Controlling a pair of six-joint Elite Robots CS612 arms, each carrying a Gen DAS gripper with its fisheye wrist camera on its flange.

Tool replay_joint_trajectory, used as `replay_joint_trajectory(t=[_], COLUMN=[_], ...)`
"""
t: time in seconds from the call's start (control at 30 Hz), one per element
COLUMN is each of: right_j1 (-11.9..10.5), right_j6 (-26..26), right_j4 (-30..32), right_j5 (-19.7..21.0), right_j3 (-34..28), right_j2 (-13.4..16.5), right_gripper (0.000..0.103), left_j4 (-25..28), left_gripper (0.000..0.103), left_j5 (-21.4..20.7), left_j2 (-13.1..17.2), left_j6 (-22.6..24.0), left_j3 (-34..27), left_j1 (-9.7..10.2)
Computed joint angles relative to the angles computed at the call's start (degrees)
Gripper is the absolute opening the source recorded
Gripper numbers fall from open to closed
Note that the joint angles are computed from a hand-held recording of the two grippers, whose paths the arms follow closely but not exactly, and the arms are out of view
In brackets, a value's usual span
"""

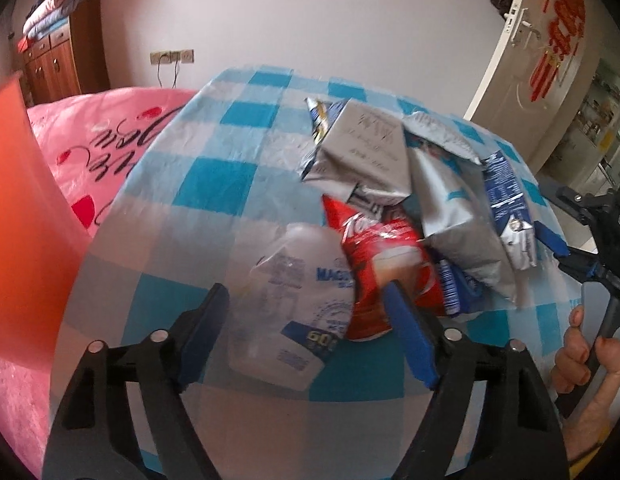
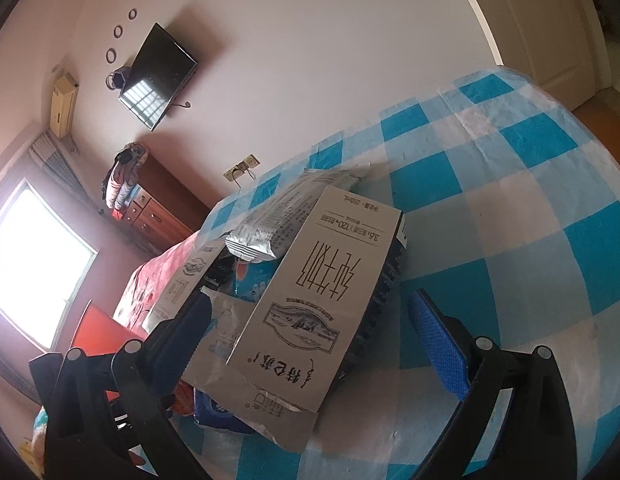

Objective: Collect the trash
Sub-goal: 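Return both tools to the table and grasp the white bottle with the left tool, then grasp the white milk carton with the right tool while the left tool holds the bottle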

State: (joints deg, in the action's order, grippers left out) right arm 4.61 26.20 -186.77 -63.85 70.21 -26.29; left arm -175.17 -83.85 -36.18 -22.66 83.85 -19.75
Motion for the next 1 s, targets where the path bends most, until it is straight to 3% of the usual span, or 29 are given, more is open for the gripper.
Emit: replay_joint_trajectory(t=[0.33, 0.4, 0.5, 0.77, 1.0], right_j1=[0.2, 0.2, 0.2, 0.6, 0.9], right_j6=[-1.4, -1.4, -1.4, -3.4, -3.6], right_j4=[1.9, 2.2, 3.2, 4.2, 5.7], right_j5=[0.0, -0.2, -0.2, -2.2, -3.9], right_j3=[-1.0, -1.1, -1.4, -1.4, -1.7], right_j2=[0.5, 0.5, 0.6, 0.5, 0.4], right_gripper=[0.096, 0.087, 0.08, 0.08, 0.08], left_j4=[-1.5, -2.0, -2.8, -4.9, -5.5], left_gripper=[0.079, 0.079, 0.074, 0.055, 0.055], left_j5=[-2.0, -1.8, -2.0, -3.5, -4.9], left_j2=[0.5, 0.6, 0.7, 0.8, 0.8], left_j6=[-1.2, -1.4, -1.4, -2.2, -2.8], left_j3=[0.3, 0.4, 0.5, 0.9, 1.1], left_j1=[0.23, 0.15, 0.09, -0.01, 0.21])
